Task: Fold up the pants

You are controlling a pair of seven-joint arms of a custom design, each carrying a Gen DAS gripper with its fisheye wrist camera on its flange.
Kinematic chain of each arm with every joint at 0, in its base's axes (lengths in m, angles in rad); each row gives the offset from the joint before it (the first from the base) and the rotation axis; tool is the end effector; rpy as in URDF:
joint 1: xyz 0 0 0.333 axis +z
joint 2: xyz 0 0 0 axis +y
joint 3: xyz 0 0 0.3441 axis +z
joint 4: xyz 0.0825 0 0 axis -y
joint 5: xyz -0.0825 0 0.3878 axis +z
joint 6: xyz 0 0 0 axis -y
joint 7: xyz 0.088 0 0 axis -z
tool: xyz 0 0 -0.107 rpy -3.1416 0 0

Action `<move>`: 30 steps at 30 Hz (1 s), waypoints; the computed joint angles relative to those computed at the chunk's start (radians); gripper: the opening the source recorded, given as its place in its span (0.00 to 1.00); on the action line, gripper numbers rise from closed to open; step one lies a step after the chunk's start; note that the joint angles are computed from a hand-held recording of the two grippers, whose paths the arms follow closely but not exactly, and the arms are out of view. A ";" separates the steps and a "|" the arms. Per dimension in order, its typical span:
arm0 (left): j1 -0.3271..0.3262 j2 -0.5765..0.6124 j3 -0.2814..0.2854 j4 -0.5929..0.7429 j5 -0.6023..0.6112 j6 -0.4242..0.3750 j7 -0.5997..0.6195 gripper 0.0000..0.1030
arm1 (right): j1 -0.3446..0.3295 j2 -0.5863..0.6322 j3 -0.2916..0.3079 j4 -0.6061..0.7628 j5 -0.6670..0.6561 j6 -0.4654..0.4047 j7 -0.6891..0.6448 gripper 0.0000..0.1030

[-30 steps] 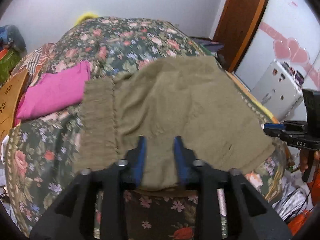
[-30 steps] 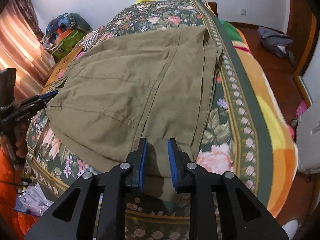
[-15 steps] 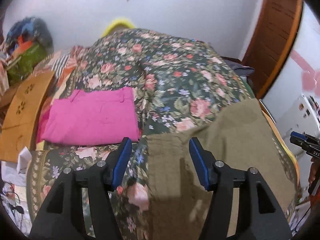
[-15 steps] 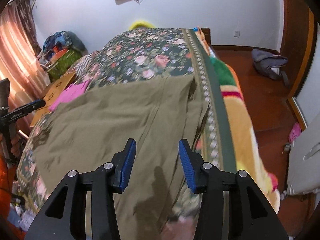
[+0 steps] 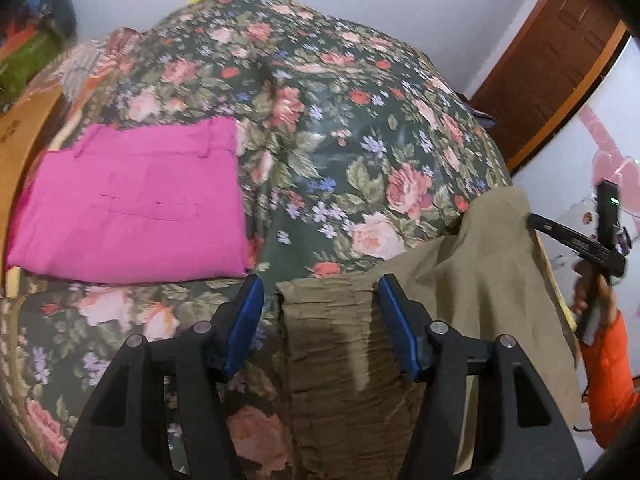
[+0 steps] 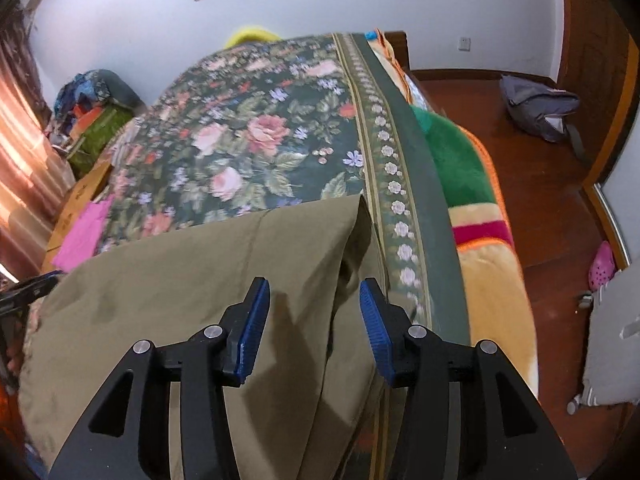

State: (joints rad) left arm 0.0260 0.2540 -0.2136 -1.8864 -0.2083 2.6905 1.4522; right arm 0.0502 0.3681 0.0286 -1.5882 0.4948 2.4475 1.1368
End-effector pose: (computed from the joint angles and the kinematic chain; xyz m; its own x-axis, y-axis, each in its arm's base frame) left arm 0.6588 -0.1066 0.4630 0.0373 -0.9580 0.2842 -0.8655 -0.1731 -0.4701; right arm 0.7172 0.0539 0.5023 0.2666 -0.9317 -0.2465 -0.8385 -0.0981 -0.5360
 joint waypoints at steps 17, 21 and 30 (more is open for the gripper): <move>-0.098 -0.023 0.078 -0.052 0.349 0.101 -0.216 0.49 | 0.018 0.012 0.017 -0.024 0.018 0.115 -0.117 0.13; -0.089 -0.021 0.069 -0.054 0.378 0.097 -0.244 0.49 | 0.054 -0.017 -0.005 -0.078 -0.058 0.208 -0.101 0.12; -0.088 -0.008 0.067 -0.037 0.416 0.071 -0.283 0.49 | 0.072 -0.015 -0.033 -0.080 -0.173 0.210 -0.007 0.11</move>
State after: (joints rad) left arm -0.0618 0.2462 -0.1468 -1.9232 0.2076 2.7617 1.1691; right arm 0.1224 0.3534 -0.0044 -1.6679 0.3221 2.6573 1.1301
